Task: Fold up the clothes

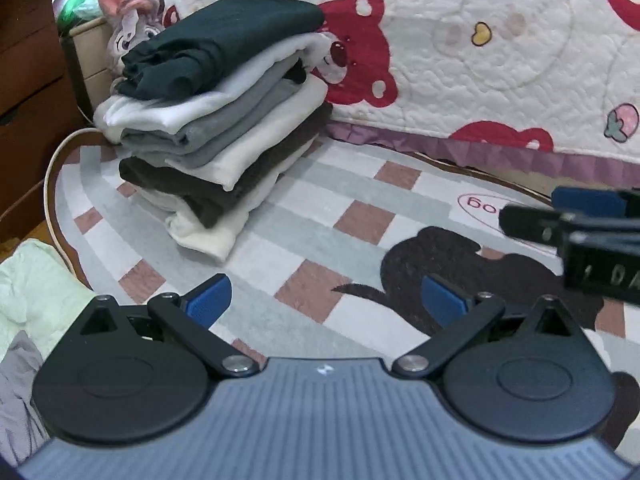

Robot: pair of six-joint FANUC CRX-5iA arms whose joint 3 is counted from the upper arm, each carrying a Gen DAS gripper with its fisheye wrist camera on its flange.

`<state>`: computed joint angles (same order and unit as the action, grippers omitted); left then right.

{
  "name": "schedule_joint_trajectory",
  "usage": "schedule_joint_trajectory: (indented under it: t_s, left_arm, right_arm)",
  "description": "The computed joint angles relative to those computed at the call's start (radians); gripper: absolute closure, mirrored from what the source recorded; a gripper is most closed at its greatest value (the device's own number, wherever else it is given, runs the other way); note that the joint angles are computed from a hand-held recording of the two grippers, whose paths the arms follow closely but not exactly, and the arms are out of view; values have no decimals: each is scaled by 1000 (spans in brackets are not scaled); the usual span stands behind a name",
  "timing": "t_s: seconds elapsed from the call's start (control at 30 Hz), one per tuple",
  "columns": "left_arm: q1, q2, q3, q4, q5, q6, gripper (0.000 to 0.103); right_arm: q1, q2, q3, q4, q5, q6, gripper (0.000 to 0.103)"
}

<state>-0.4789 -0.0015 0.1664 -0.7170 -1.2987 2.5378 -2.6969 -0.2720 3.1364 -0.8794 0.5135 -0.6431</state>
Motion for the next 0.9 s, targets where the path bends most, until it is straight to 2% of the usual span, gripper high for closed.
schedule_joint_trajectory:
  t_s: [0.2, 0.57, 0.9]
  left_arm:
    - [-11, -3, -7, 35, -1, -11, 0]
    - [-31, -4, -15, 68, 9, -33, 0]
    - [-35, -6, -16, 84, 22, -25, 0]
  right_arm:
    - [-16, 43, 42, 28, 33, -47, 38]
    - [-32, 94, 94, 96, 37, -118, 37]
    - [-34, 100, 85, 141, 39, -163, 37]
